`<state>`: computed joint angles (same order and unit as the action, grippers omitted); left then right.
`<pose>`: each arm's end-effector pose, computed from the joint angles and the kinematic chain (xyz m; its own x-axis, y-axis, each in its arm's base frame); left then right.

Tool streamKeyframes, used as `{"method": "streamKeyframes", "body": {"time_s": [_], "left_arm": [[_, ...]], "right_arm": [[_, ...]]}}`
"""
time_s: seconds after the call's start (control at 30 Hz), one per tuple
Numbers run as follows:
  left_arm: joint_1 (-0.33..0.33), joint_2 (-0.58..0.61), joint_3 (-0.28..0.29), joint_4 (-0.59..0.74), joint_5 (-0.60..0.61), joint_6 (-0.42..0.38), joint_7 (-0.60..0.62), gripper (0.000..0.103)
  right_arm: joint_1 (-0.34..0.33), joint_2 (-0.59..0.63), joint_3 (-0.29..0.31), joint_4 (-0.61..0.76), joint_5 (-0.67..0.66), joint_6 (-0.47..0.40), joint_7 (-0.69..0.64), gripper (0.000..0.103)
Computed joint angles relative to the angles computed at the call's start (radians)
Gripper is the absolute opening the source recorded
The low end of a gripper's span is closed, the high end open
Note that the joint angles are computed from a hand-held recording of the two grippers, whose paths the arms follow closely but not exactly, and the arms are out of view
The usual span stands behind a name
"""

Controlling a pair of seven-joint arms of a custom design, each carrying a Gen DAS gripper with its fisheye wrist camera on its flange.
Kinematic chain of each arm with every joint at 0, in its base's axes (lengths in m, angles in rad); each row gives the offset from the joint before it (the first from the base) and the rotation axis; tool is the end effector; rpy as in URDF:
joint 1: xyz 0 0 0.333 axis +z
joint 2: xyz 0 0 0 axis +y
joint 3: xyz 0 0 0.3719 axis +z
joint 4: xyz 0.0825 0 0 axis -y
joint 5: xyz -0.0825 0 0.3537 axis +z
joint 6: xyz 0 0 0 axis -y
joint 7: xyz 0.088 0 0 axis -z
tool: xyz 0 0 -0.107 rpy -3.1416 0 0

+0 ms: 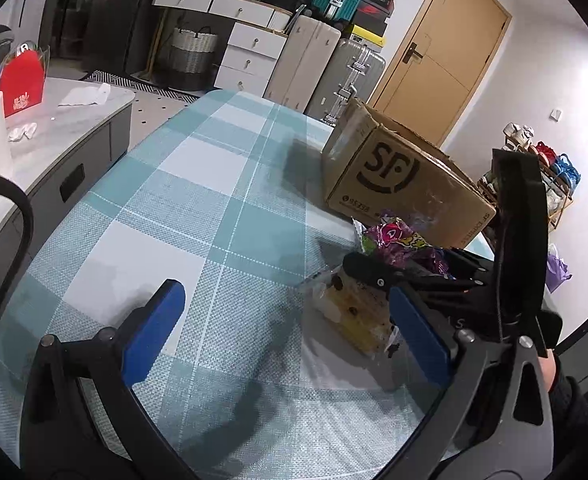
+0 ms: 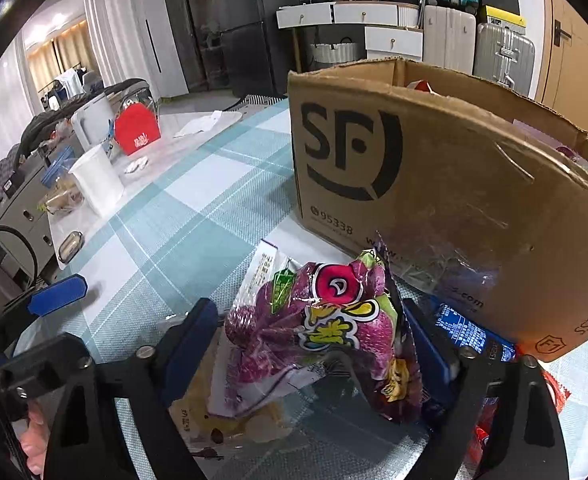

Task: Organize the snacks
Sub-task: 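Grasp the pink-purple candy bag beside the box with the right tool, then grasp the cream biscuit pack with the left tool while the right tool holds its bag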

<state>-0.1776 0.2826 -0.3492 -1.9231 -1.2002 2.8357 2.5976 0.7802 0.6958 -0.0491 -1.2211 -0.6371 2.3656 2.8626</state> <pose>0.5779 -0.2559 0.4676 -0.5382 -0.7468 0.3908 -0.7102 0.1521 -0.6874 0.5832 0.5312 0.4678 -0.1352 -0.9839 -0.1169 -0.7458 0.1787 -0.6417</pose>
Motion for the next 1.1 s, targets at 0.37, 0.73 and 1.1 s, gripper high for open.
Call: {"method": "streamKeyframes", "body": {"time_s": [0.37, 0.73, 1.1], "left_arm": [[-0.007, -0.007, 0.013, -0.008, -0.004, 0.006, -0.019, 0.102], [0.002, -0.003, 0.012, -0.010, 0.017, 0.008, -0.066, 0.102], [-0.010, -0.005, 0.004, -0.024, 0.090, 0.061, -0.108, 0.102]], "right_arm": [[0.007, -0.031, -0.008, -0.073, -0.010, 0.080, 0.071, 0.067], [0.026, -0.119, -0.022, -0.241, -0.097, 0.252, 0.295, 0.052], [0.102, -0.282, -0.024, -0.460, -0.371, 0.278, 0.658, 0.052]]}}
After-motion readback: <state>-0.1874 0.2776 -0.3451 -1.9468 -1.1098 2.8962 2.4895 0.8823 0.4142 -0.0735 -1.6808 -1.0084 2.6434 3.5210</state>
